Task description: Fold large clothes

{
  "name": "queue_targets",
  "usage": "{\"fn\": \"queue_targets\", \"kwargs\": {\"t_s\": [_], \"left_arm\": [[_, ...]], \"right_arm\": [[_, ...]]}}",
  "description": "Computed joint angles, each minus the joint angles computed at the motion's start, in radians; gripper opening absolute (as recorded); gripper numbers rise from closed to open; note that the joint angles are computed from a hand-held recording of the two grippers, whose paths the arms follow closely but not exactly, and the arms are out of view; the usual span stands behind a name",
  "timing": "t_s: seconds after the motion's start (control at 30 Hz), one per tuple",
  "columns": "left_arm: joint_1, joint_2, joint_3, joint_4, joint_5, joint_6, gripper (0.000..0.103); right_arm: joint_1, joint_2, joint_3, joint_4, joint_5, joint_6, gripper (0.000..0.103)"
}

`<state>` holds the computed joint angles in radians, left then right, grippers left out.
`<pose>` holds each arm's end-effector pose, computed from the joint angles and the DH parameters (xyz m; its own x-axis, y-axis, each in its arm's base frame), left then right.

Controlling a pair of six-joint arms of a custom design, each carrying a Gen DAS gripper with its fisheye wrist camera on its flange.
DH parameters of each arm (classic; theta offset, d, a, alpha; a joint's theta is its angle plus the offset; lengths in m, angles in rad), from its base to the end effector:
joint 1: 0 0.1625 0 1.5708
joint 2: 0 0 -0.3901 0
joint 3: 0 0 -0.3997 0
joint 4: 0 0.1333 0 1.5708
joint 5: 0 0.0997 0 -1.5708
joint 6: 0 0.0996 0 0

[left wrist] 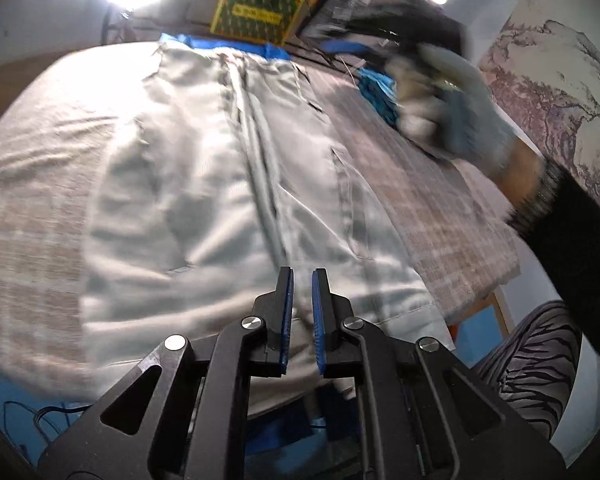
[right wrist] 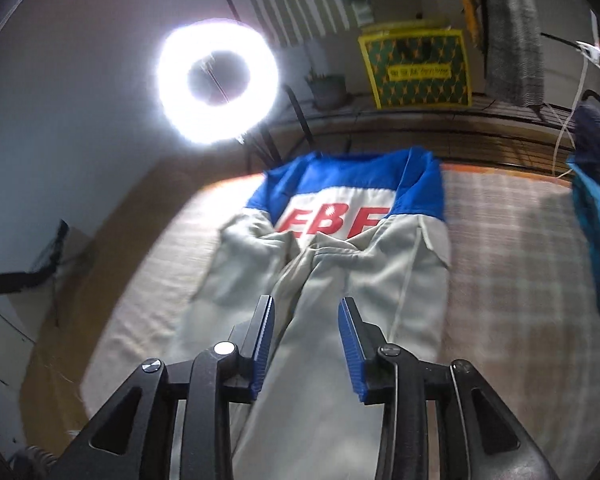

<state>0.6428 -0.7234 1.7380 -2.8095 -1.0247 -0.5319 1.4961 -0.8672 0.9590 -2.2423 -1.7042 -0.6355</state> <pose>-0.3850 -0.5195 0.0204 -0.9169 0.2335 -0.3237 0.3659 0.8155 -0.4483 0.0609 -0.7946 0.3953 -0.8281 -0.3772 0.4147 -0.5332 0.7585 -0.3748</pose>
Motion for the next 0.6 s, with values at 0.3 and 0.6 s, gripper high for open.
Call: {"fn": "queue_targets", "kwargs": {"t_s": [0.3, 0.6], "left_arm": [[0.033, -0.164, 0.113, 0.046, 0.031, -0.099, 0.050], [0.157, -0.237, 0.181, 0.107, -0.146, -0.276, 0.057]], "right_arm": [[-0.045, -0.422, 0.446, -0.056, 0.086, 0.027, 0.057], [-0.146, -0.640, 0.739, -0.018, 0.016, 0.026, 0.067]]}}
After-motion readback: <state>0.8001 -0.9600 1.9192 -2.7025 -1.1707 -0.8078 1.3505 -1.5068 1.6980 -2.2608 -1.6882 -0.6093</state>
